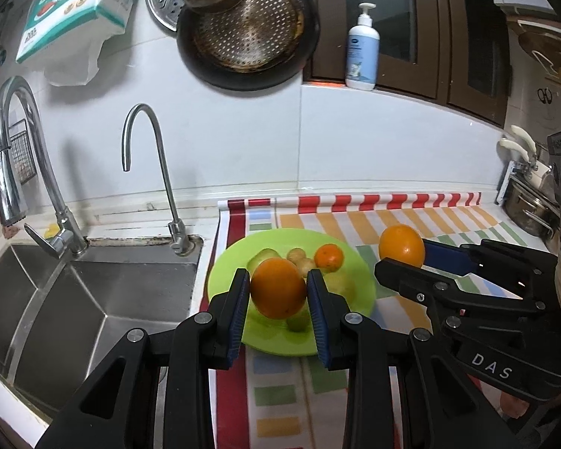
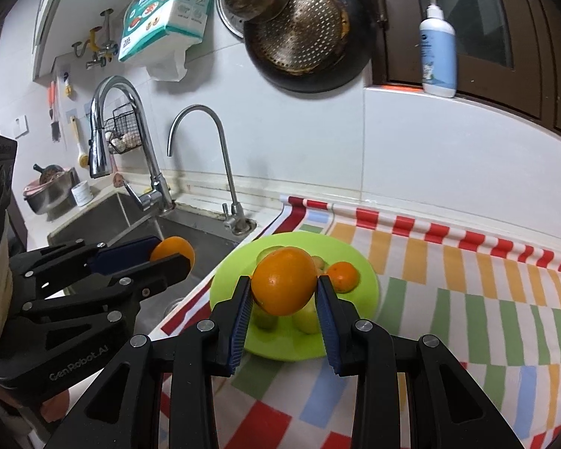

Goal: Organize fruits
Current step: 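Carry both held oranges with the left and right tools onto the plate, then open both tools to release the oranges on the plate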

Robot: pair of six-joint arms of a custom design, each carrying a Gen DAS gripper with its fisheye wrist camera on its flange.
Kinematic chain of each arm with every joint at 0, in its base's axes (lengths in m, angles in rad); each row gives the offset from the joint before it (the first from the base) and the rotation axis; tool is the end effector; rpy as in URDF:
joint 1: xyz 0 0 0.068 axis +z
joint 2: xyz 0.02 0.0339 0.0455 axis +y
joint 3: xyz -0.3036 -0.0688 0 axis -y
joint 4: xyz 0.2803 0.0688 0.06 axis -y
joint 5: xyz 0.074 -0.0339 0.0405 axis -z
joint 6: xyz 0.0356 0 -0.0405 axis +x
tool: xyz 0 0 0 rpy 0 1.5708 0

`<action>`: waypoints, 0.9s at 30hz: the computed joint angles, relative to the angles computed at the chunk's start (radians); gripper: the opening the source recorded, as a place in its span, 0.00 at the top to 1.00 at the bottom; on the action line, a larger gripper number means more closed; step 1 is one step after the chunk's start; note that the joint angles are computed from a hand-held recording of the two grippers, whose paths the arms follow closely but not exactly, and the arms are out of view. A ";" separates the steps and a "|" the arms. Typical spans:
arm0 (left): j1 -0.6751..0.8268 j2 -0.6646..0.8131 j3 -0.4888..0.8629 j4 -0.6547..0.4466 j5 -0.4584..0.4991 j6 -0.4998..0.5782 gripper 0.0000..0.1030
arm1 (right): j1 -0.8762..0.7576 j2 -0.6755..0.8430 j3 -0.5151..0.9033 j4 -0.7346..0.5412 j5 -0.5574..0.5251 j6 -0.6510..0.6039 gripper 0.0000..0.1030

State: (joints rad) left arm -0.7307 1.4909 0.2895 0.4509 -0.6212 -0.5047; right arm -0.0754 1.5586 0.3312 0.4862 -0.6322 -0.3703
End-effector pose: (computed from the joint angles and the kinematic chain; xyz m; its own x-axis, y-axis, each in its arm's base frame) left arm 0.1838 -0.1369 0.1062 -0.5537 -0.0318 -0.8321 -0.0480 0.9988 -0.0062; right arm 0.2438 0.0027 0.1040 -0.4923 -0.2556 -0.8320 -0.5922 0.7989 0.1050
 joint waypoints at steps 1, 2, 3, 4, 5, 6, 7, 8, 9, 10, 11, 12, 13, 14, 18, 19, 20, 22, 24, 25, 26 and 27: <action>0.025 0.013 -0.003 0.023 0.019 0.015 0.69 | 0.014 0.010 0.005 0.008 0.011 0.009 0.66; 0.039 0.024 -0.003 0.038 0.030 0.024 0.69 | 0.030 0.025 0.014 0.013 0.024 0.017 0.66; 0.063 0.040 -0.004 0.061 0.051 0.038 0.69 | 0.039 0.038 0.020 0.020 0.031 0.021 0.66; 0.088 0.064 -0.003 0.085 0.071 0.052 0.69 | 0.051 0.050 0.027 0.029 0.042 0.028 0.66; 0.108 0.085 0.000 0.104 0.089 0.062 0.69 | 0.065 0.067 0.036 0.039 0.054 0.035 0.66; 0.124 0.102 0.005 0.118 0.103 0.071 0.69 | 0.075 0.081 0.044 0.045 0.064 0.041 0.66; 0.143 0.125 0.010 0.135 0.119 0.080 0.69 | 0.085 0.100 0.055 0.050 0.073 0.047 0.66; 0.163 0.150 0.016 0.153 0.138 0.089 0.69 | 0.095 0.122 0.068 0.058 0.082 0.053 0.66; 0.181 0.173 0.022 0.167 0.156 0.099 0.69 | 0.103 0.141 0.077 0.066 0.090 0.059 0.66; 0.197 0.195 0.029 0.180 0.170 0.106 0.69 | 0.112 0.163 0.090 0.072 0.100 0.064 0.66; 0.213 0.216 0.035 0.194 0.186 0.115 0.69 | 0.121 0.190 0.107 0.074 0.107 0.068 0.66; 0.229 0.238 0.041 0.211 0.203 0.125 0.69 | 0.128 0.211 0.121 0.075 0.112 0.072 0.66; 0.241 0.257 0.046 0.226 0.213 0.133 0.69 | 0.135 0.235 0.135 0.077 0.118 0.076 0.66; 0.255 0.277 0.055 0.235 0.226 0.142 0.69 | 0.142 0.252 0.146 0.079 0.123 0.079 0.66; 0.308 0.353 0.094 0.255 0.273 0.173 0.69 | 0.165 0.335 0.203 0.076 0.143 0.090 0.66; 0.318 0.371 0.104 0.259 0.281 0.177 0.69 | 0.172 0.356 0.219 0.074 0.150 0.094 0.66; 0.331 0.389 0.114 0.263 0.289 0.181 0.69 | 0.179 0.376 0.236 0.070 0.155 0.097 0.66; 0.355 0.417 0.133 0.269 0.313 0.189 0.69 | 0.191 0.410 0.267 0.061 0.165 0.106 0.66; 0.372 0.442 0.155 0.267 0.328 0.204 0.69 | 0.196 0.432 0.284 0.062 0.171 0.110 0.66; 0.379 0.454 0.164 0.269 0.335 0.214 0.69 | 0.201 0.446 0.296 0.059 0.176 0.114 0.66; 0.384 0.467 0.176 0.267 0.340 0.223 0.69 | 0.204 0.453 0.303 0.059 0.179 0.117 0.66; 0.389 0.477 0.184 0.266 0.345 0.228 0.69 | 0.206 0.460 0.310 0.058 0.182 0.120 0.66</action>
